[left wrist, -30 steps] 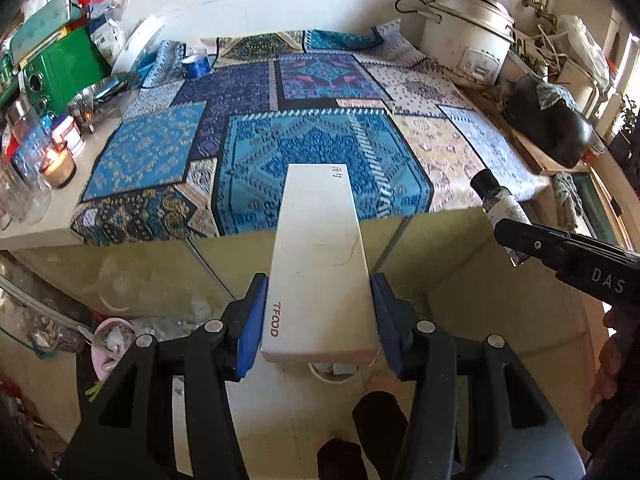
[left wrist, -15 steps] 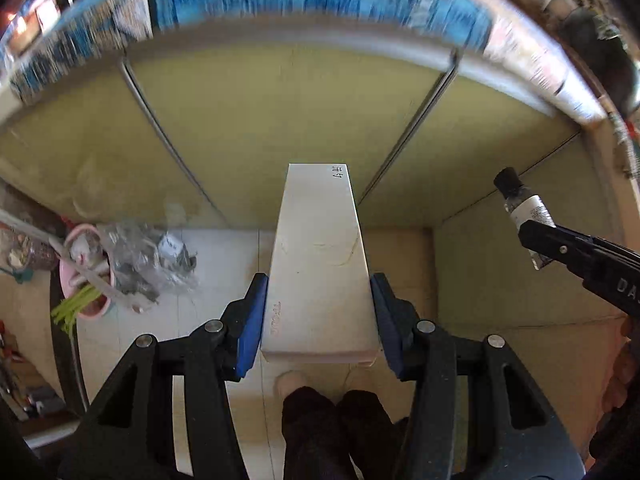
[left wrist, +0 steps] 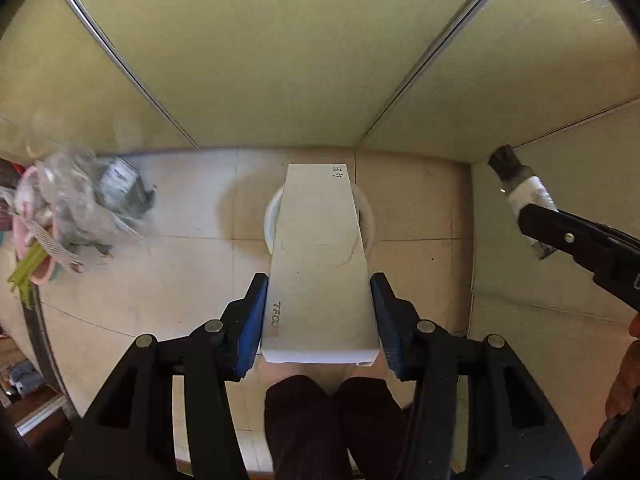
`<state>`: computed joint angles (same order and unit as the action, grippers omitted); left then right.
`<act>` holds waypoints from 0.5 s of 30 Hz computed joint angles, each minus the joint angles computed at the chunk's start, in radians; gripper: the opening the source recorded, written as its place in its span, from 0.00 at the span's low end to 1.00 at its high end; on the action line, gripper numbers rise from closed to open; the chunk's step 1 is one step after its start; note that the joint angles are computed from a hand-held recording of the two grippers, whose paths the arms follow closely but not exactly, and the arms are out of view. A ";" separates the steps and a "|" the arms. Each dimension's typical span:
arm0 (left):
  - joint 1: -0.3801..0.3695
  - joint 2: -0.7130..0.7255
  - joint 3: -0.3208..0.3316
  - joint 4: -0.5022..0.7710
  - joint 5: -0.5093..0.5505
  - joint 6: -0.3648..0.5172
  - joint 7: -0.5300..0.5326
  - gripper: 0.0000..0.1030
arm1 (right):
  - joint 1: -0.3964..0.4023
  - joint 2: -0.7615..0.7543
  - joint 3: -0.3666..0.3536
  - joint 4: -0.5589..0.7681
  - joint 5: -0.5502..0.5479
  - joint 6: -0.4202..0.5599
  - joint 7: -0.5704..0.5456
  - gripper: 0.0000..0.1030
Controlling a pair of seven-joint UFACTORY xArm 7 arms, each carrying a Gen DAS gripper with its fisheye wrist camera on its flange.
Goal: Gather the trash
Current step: 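Carry the TFOOD box and dark bottle down over the floor bin with both grippers, then open the left gripper dropping the box while the right gripper drops the bottle into the bin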
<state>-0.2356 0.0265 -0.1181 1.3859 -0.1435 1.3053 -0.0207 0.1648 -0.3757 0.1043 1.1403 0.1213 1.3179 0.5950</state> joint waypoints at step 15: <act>0.016 0.205 0.001 -0.173 -0.067 -0.287 -0.022 0.49 | 0.019 0.243 -0.027 -0.134 0.104 -0.266 -0.168 0.25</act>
